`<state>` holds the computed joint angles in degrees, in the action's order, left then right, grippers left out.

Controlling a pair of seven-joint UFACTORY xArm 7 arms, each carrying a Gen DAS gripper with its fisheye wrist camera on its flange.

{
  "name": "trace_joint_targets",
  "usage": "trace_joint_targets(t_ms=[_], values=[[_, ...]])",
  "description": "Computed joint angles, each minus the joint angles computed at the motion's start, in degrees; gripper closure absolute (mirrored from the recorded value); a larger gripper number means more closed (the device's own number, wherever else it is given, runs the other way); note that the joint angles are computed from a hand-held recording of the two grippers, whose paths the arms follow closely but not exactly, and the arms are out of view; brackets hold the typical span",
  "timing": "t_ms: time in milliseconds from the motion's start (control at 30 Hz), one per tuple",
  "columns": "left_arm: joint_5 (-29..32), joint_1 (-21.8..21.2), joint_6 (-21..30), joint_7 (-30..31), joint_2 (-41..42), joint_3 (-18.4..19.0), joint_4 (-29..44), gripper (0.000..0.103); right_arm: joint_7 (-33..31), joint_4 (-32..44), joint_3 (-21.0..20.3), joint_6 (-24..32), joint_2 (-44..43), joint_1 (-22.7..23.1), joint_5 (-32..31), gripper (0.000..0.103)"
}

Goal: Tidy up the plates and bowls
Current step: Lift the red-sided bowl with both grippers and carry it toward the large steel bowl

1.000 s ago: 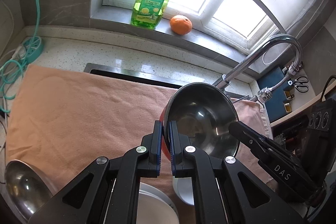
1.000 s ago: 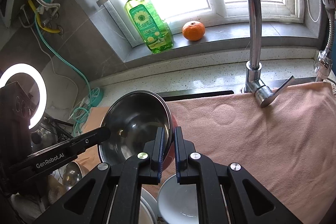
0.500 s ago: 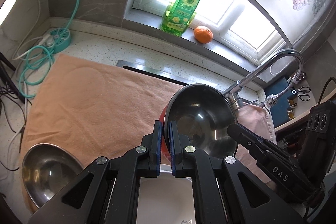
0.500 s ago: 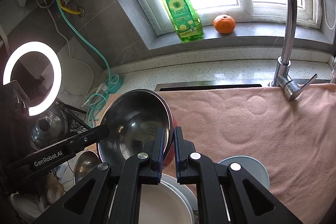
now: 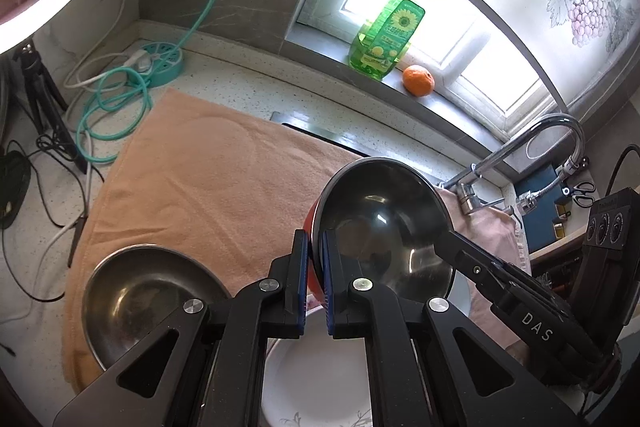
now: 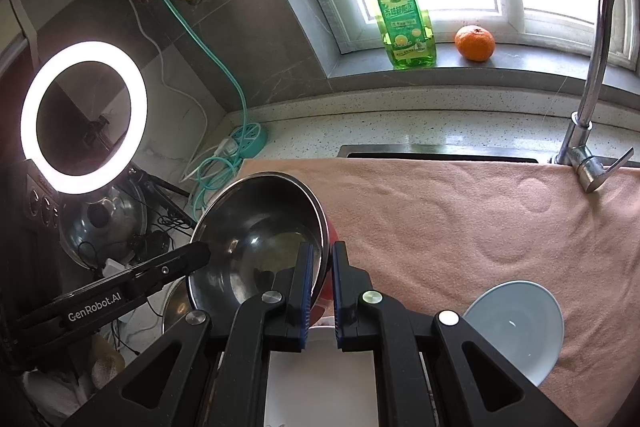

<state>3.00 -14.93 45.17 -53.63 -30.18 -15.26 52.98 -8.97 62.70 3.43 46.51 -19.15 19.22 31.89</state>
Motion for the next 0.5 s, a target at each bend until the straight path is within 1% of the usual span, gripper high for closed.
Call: trace_joint_targets(t_ms=[500], values=[[-1.8,2.2,5.4,-1.1,-13.0,1.5,-9.0,0.098,1.4,0.6,3.7,-0.3,1.6,4.6,0.3,0.095]])
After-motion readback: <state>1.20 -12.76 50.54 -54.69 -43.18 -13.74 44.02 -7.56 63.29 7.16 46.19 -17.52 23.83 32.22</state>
